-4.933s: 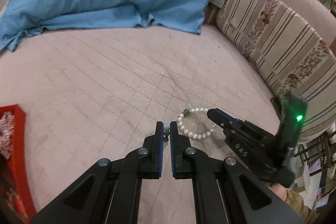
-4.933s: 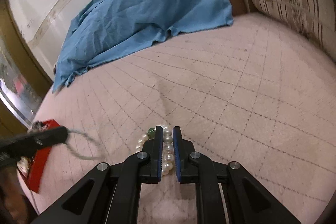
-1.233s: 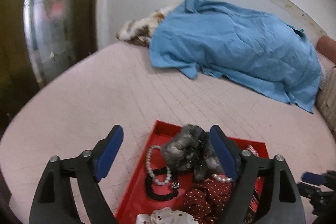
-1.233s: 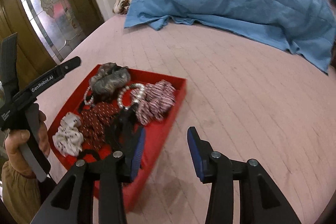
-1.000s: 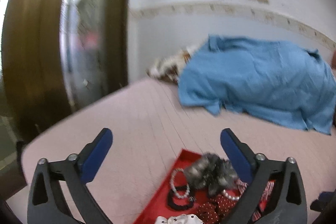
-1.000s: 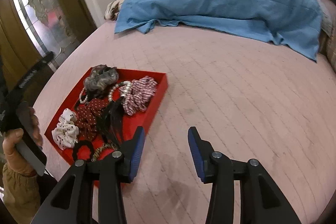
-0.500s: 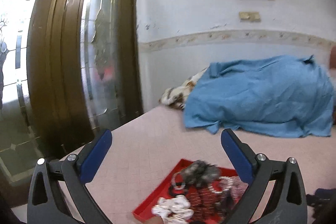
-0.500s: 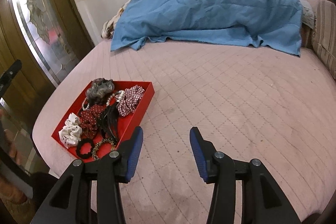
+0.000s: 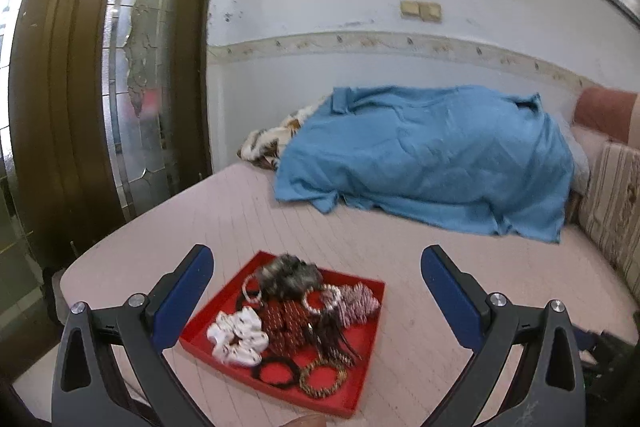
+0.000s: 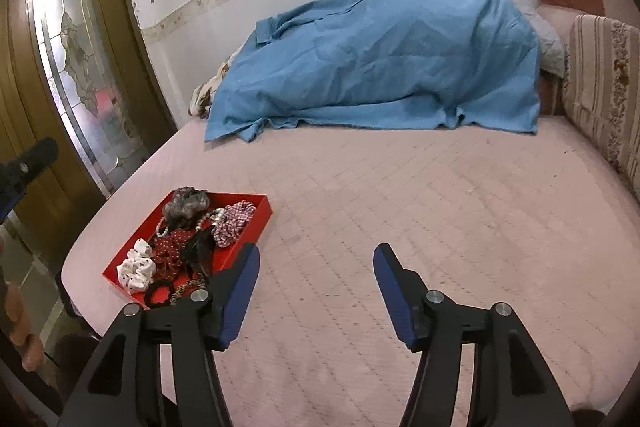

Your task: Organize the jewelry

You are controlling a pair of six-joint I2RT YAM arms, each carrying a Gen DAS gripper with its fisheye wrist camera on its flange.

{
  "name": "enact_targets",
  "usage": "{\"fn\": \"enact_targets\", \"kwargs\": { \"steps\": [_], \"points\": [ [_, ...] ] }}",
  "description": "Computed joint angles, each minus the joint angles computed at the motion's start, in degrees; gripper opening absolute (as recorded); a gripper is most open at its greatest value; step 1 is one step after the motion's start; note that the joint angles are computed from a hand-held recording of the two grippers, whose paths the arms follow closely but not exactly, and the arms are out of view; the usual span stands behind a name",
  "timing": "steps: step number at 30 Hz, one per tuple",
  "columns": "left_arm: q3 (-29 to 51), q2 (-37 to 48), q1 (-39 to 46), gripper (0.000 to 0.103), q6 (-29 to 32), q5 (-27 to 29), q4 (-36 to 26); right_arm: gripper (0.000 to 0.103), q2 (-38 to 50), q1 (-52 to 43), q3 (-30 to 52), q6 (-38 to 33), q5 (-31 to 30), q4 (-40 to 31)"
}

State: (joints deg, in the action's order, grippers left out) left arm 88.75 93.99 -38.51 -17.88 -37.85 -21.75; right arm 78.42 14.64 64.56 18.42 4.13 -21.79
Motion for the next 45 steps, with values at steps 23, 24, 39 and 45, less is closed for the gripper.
{"fn": "enact_targets", "kwargs": {
  "steps": [23, 24, 39, 45],
  "points": [
    [1.62, 3.16, -3.01, 0.103, -2.12, 0.13, -5.78, 0.069, -4.20, -0.37, -4.47, -0.37, 1.47, -0.33],
    [1.59, 3.35, -2.76, 0.103, -2.40, 0.23, -6.23, 0.069, -4.11, -0.08, -4.37, -0.52, 1.67, -0.46],
    [-1.58, 4.35, 1.10, 0.103, -7.45, 4.89, -10.73, 0.074, -1.52, 4.02, -3.17, -0.99, 4.84, -1.73],
    [-2.53, 4.35, 1.57, 0.103, -8.02, 5.68, -11.01, 0.075, -0.46, 5.54, -2.69, -0.74, 5.88, -2.16]
  ]
}}
